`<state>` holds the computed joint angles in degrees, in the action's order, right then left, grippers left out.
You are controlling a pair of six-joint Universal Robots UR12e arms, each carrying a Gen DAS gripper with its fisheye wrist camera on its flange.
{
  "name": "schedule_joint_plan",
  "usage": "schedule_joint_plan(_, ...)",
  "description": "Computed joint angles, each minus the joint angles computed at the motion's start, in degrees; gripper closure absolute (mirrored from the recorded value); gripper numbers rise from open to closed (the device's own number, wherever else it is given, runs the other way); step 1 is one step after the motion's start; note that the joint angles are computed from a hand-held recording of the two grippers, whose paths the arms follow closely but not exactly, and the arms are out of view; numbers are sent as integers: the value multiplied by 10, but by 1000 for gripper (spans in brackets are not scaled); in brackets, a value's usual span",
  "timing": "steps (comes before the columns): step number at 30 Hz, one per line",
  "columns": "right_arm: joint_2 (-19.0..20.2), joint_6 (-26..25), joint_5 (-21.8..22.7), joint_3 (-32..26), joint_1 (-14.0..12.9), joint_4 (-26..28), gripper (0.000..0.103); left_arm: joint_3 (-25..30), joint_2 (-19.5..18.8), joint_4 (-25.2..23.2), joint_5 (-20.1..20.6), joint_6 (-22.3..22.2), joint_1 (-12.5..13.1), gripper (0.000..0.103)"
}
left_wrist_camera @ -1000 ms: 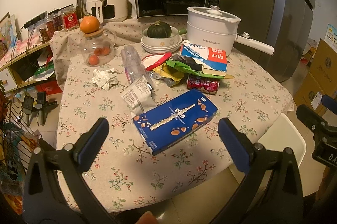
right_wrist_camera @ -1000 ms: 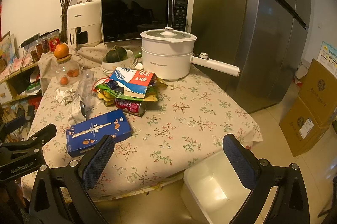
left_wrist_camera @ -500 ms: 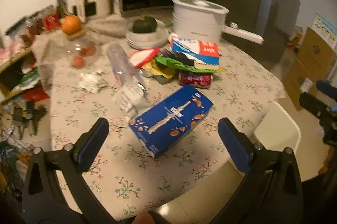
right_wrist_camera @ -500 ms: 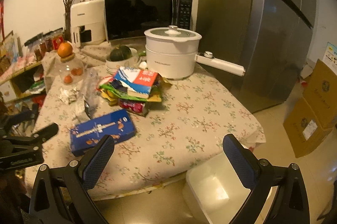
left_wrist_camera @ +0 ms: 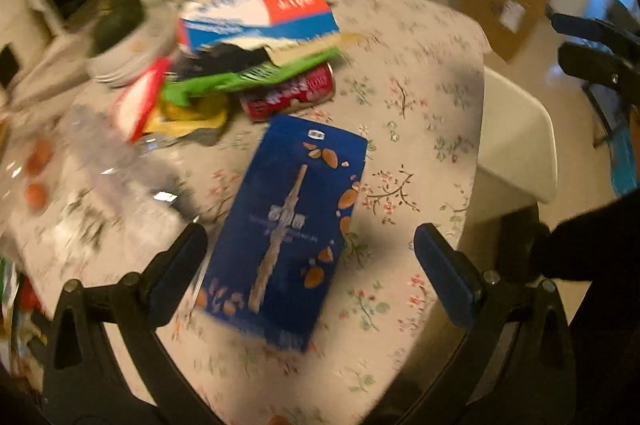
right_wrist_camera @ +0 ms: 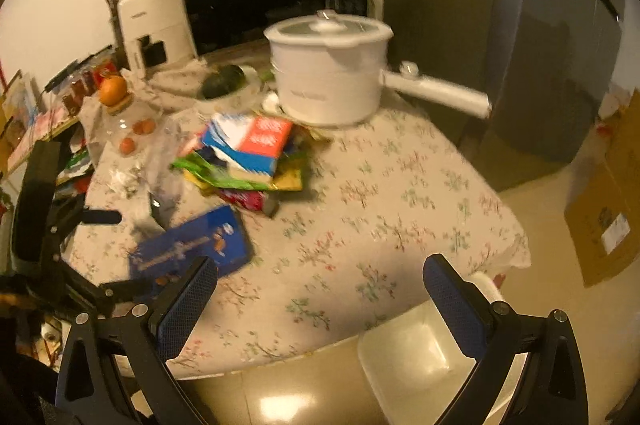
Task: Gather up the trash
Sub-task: 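Grasp the blue almond biscuit package with the left tool, then grasp the blue-white-red carton from the pile with the right tool while the left tool holds the package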
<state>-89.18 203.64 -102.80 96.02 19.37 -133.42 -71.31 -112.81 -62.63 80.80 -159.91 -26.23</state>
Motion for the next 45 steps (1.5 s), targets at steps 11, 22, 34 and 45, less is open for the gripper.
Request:
schedule_joint_plan(11,1,-40,25,3,-21,56,0,70,-56,-136,-4,29,7,0)
schedule_joint_plan(22,11,-53,9,-7,-19,76,0,25,-24,-82,8,-64,8,4)
schedule_joint_plan(34,52,-43,6,-54,0,67,0,-100,83,120,-29,-242,41,4)
schedule_joint_plan(45,179,-93,-23,-202,29,60,0,-123,77,176,30,-340,59,4)
